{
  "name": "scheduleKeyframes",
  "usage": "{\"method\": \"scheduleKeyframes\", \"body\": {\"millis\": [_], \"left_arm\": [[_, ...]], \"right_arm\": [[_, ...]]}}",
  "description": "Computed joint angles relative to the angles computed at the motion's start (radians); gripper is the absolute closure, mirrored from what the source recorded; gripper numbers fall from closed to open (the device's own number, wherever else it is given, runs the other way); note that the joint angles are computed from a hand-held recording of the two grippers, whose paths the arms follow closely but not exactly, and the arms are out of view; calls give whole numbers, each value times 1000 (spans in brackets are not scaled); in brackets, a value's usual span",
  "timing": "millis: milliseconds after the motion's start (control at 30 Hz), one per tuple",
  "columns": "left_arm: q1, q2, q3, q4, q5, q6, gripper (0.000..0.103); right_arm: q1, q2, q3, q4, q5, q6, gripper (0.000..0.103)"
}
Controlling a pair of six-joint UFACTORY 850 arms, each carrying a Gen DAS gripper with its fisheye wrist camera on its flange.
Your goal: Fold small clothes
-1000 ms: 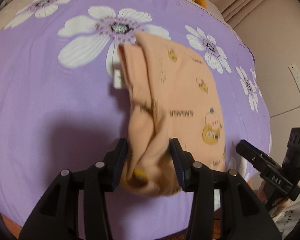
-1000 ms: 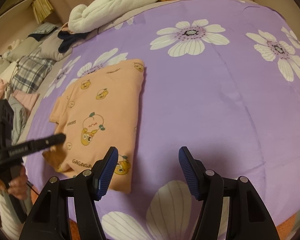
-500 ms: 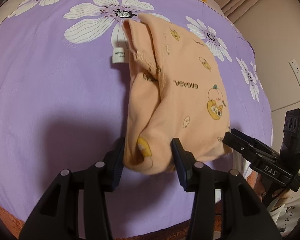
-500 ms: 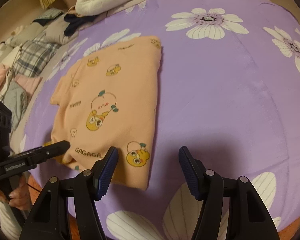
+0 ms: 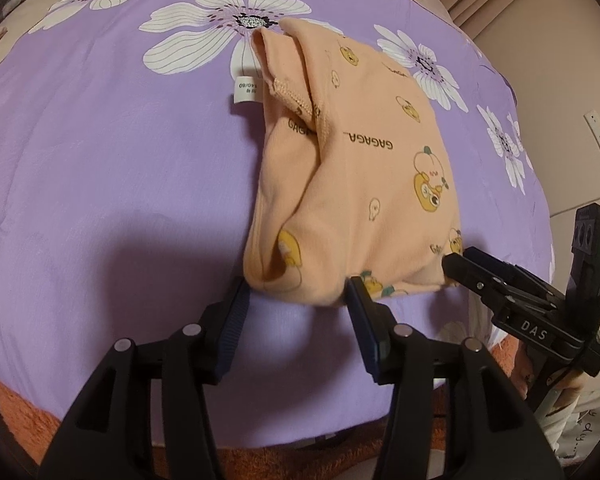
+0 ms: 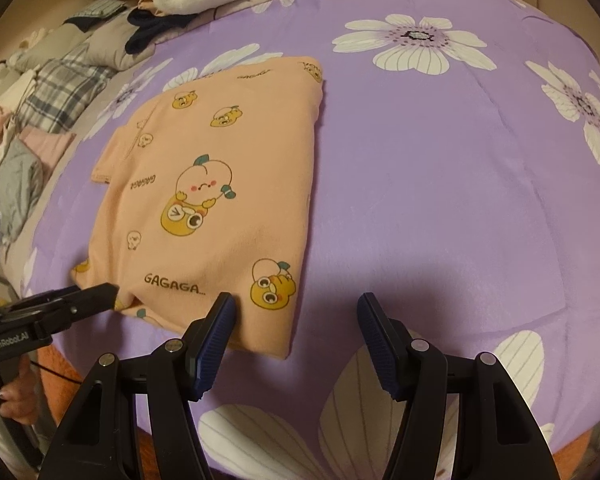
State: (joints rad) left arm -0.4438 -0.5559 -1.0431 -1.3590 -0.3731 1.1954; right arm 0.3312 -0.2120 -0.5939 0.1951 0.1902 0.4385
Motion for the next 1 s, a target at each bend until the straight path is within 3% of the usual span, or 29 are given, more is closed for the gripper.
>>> {"method": "scheduleKeyframes", "body": {"millis": [133,200,333,500,700,1000], "left_arm": [[9,36,24,-134,7,121,24],[15,49,27,-271,7,252,18],[11,31,-12,-382,21,344,12],[6,-34,-93,-300,11,249,11],[-16,-117,-186,-112,22,47,11],[-12,-169,-248,-64,-24,-26,11]], "right_arm": [[-8,31,18,28,8,-48,40],[-22,51,31,68,29,-92,39],[-53,66,35,25,64,-38,29],[-100,47,16,-258,113,237,17],[-141,-34,-52,-598,159,555,17],[-152,-127,-135,-800,183,740,17]]}}
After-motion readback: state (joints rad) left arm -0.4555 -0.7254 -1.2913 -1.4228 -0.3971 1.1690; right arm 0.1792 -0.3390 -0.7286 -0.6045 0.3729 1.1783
